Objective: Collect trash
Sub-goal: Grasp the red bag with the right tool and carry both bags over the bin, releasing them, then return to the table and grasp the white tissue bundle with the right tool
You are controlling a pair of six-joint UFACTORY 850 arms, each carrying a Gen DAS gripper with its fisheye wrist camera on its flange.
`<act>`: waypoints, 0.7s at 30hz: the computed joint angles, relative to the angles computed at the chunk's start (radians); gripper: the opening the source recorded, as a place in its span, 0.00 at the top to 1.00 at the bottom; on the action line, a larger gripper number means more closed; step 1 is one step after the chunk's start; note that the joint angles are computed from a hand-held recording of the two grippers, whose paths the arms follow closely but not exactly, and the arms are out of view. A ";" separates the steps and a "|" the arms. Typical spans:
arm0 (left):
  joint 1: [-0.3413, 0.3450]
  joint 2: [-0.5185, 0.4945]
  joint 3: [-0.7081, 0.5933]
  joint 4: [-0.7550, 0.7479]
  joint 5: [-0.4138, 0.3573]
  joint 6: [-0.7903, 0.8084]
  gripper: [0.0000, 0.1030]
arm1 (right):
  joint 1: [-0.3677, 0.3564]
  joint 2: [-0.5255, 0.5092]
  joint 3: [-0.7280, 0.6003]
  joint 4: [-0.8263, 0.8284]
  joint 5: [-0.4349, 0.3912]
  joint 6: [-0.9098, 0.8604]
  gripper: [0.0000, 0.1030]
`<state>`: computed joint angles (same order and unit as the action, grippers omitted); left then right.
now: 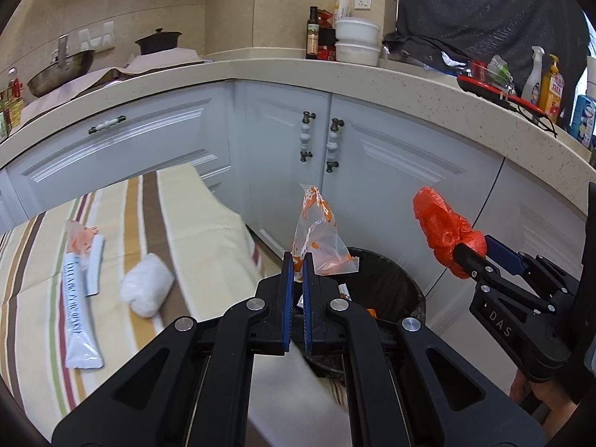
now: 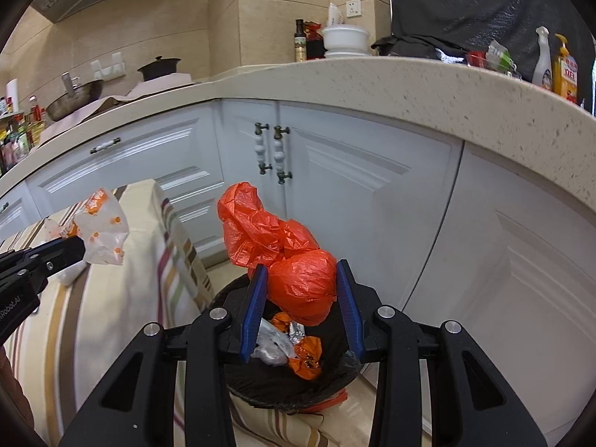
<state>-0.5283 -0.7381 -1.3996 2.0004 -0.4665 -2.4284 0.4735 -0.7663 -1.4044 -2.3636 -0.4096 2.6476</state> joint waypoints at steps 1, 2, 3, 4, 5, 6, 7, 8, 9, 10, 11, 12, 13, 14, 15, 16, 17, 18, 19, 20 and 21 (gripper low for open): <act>0.000 -0.017 -0.027 -0.023 0.003 0.028 0.96 | -0.003 -0.008 -0.009 -0.001 0.000 0.001 0.63; -0.001 -0.038 -0.057 -0.045 0.007 0.056 0.96 | -0.007 -0.019 -0.021 -0.002 -0.002 0.005 0.63; 0.000 -0.053 -0.078 -0.062 0.011 0.078 0.96 | -0.010 -0.024 -0.024 -0.008 -0.005 0.014 0.62; 0.000 -0.073 -0.107 -0.093 0.018 0.116 0.95 | -0.015 -0.037 -0.038 -0.018 -0.003 0.025 0.61; 0.000 -0.096 -0.140 -0.146 0.024 0.172 0.92 | -0.019 -0.048 -0.049 -0.023 -0.002 0.033 0.55; 0.001 -0.115 -0.166 -0.176 0.023 0.195 0.86 | -0.024 -0.065 -0.067 -0.009 0.003 0.026 0.47; 0.002 -0.133 -0.190 -0.209 0.026 0.224 0.81 | -0.028 -0.073 -0.077 -0.006 0.009 0.026 0.45; 0.003 -0.143 -0.204 -0.234 0.031 0.250 0.68 | -0.031 -0.080 -0.084 -0.002 0.014 0.028 0.45; 0.005 -0.151 -0.215 -0.256 0.035 0.269 0.58 | -0.031 -0.081 -0.085 0.002 0.018 0.026 0.45; 0.006 -0.155 -0.219 -0.257 0.037 0.265 0.57 | -0.033 -0.081 -0.085 0.002 0.020 0.029 0.45; 0.006 -0.156 -0.219 -0.256 0.040 0.262 0.57 | -0.033 -0.078 -0.079 -0.003 0.017 0.036 0.45; 0.008 -0.153 -0.214 -0.251 0.043 0.257 0.57 | -0.033 -0.076 -0.076 -0.004 0.016 0.038 0.45; 0.009 -0.149 -0.207 -0.247 0.044 0.252 0.57 | -0.032 -0.071 -0.070 -0.002 0.014 0.034 0.45; 0.010 -0.144 -0.198 -0.240 0.045 0.244 0.56 | -0.031 -0.067 -0.065 0.000 0.013 0.033 0.45; 0.011 -0.135 -0.187 -0.231 0.044 0.231 0.55 | -0.029 -0.063 -0.060 -0.001 0.013 0.036 0.45; 0.012 -0.124 -0.170 -0.217 0.042 0.210 0.54 | -0.028 -0.059 -0.056 -0.004 0.012 0.040 0.45; 0.013 -0.117 -0.159 -0.203 0.039 0.190 0.51 | -0.027 -0.056 -0.055 -0.007 0.013 0.044 0.45; 0.015 -0.102 -0.137 -0.177 0.032 0.155 0.48 | -0.022 -0.049 -0.048 -0.019 0.013 0.055 0.45; 0.017 -0.086 -0.112 -0.154 0.024 0.126 0.48 | -0.019 -0.052 -0.058 -0.017 0.019 0.051 0.45; 0.018 -0.072 -0.091 -0.137 0.015 0.105 0.47 | -0.015 -0.047 -0.057 -0.033 0.021 0.063 0.45; 0.019 -0.055 -0.066 -0.124 0.003 0.086 0.47 | -0.010 -0.044 -0.057 -0.055 0.024 0.079 0.45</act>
<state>-0.5094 -0.7926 -1.4654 1.8764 -0.4639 -2.3426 0.4639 -0.8105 -1.4614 -2.4184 -0.3853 2.7264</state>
